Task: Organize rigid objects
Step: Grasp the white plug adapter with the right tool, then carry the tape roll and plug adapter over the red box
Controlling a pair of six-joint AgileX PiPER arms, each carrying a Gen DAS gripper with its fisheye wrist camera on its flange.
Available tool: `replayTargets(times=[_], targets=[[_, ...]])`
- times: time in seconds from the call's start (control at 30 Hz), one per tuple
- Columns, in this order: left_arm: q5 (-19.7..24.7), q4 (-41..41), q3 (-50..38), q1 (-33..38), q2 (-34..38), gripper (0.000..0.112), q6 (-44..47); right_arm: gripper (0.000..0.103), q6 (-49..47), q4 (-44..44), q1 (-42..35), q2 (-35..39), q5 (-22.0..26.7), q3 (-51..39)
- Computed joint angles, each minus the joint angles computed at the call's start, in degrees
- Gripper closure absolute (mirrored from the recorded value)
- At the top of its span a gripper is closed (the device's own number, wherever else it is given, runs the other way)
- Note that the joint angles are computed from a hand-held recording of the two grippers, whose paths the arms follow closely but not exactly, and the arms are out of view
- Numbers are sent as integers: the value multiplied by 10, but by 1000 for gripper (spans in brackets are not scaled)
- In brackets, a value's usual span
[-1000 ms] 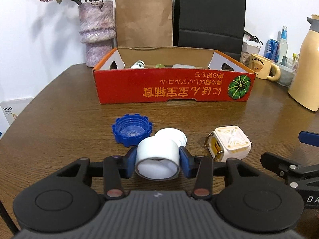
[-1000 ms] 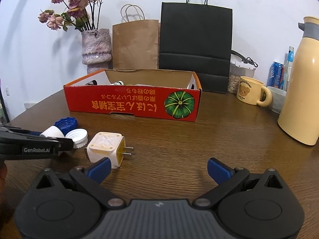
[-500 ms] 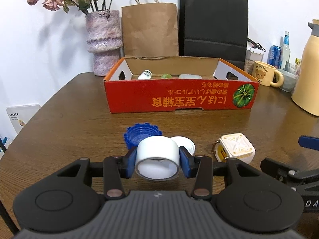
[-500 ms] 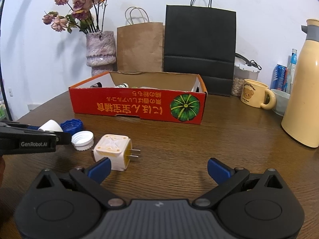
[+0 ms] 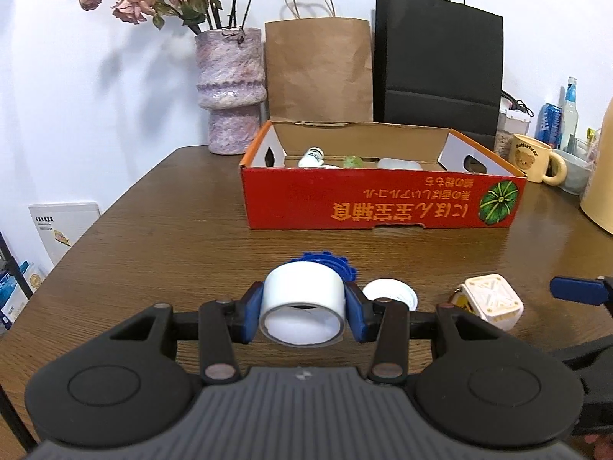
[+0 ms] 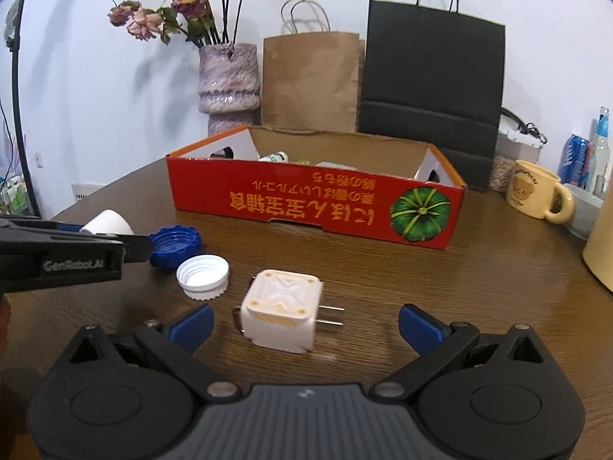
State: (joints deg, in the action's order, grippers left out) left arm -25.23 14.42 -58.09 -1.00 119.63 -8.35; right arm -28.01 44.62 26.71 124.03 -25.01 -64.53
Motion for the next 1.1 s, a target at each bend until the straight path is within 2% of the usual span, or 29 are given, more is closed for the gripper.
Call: replayTargets(times=[0.27, 0.37, 0.47, 0.77, 1.1], targets=[[0, 12, -1, 6, 1, 67, -8, 3, -103, 123, -7, 32, 58, -74], [-1, 15, -1, 7, 0, 67, -11, 15, -113, 143, -10, 38, 72, -88], [-4, 16, 1, 7, 0, 67, -10, 36, -94, 129, -10, 36, 68, -83], [-9, 12, 4, 5, 0, 67, -6, 36, -11, 64, -12, 26, 47, -56], [-21, -9, 14, 4, -5, 67, 8, 37, 49, 5, -2, 8, -10, -15]])
